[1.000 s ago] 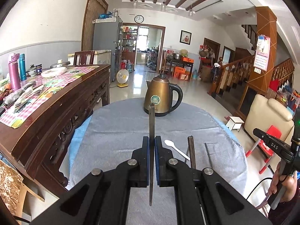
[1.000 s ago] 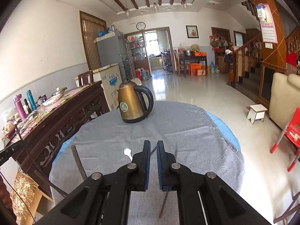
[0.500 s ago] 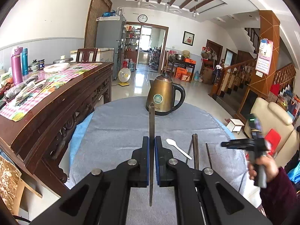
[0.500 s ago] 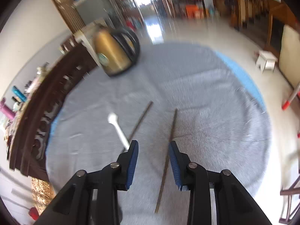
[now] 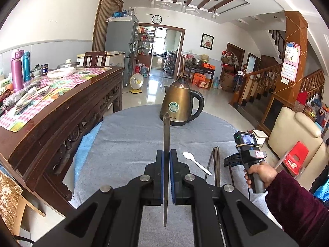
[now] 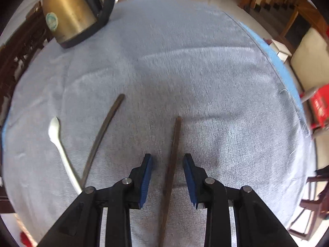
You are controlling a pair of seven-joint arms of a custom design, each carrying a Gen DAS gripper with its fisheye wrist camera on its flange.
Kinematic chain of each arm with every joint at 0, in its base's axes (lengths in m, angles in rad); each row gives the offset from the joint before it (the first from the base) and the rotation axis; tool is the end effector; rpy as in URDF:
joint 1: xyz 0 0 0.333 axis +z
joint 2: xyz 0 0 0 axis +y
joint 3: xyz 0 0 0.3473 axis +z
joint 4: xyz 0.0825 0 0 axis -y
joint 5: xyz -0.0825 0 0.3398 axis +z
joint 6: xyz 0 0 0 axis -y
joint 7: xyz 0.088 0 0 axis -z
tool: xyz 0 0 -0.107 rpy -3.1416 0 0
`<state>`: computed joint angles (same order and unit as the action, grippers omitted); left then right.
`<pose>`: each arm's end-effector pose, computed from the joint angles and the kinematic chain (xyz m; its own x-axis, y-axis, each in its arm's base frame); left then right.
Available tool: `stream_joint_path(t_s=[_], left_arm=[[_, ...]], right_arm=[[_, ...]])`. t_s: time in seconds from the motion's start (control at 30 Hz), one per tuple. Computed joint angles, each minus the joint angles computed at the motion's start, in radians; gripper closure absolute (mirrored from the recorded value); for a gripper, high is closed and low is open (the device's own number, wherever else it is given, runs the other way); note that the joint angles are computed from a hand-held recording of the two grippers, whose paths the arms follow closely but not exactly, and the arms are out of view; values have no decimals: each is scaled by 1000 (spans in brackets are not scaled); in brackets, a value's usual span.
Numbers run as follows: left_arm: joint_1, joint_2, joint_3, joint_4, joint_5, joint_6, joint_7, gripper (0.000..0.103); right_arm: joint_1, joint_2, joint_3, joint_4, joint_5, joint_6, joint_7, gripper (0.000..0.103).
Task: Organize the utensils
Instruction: 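Lift and carry both held chopsticks over the dark holder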
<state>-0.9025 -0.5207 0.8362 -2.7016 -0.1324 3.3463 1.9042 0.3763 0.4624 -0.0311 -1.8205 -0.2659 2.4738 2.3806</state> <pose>0.3996 0.0310 0.5094 -0.2184 -0.9573 0.1892 -0.5366 -0.0441 -0.8427 0.6073 0.2218 0.3591 -0.2666 -0.9635 0.0261 -0.9303 0.2501 -0.2683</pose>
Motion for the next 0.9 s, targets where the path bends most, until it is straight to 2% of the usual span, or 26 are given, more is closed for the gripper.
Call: stream_joint_path(t_s=[0.07,0.17,0.33,0.43,0.5,0.53,0.6,0.73,0.9], left_arm=[[-9,1,7,3,-1,-5,-2,98],[1,-1,-6,0,-5,-7,0,98],[30,-7,-39,-5,-6,-4,-3,98],[42,-16,-54,-12,0,2,-9,98],[56,-24,-72,-21,4,7,-16,98],[65,-27,-82,-26,6,10,-21,98],[82,-36,-101,-34,13,11,-29,98],[135,-57,-157,-52,27,17,-46,98],[190,-87,-211,-66,43,17,-66,98]], right_arm=[[11,-2,-5,-7,-22,11,3,91],[24,-13,-8,-26,-47,19,8,94],[49,-122,-36,-197,-136,202,119,95],[108,-227,-93,-305,-336,296,294,95],[119,-285,-111,-346,-467,331,405,95],[133,-328,-126,-380,-576,355,509,95],[141,-393,-126,-410,-751,359,673,96],[128,-508,-65,-436,-1058,305,967,97],[99,-626,52,-459,-1247,204,1172,97]])
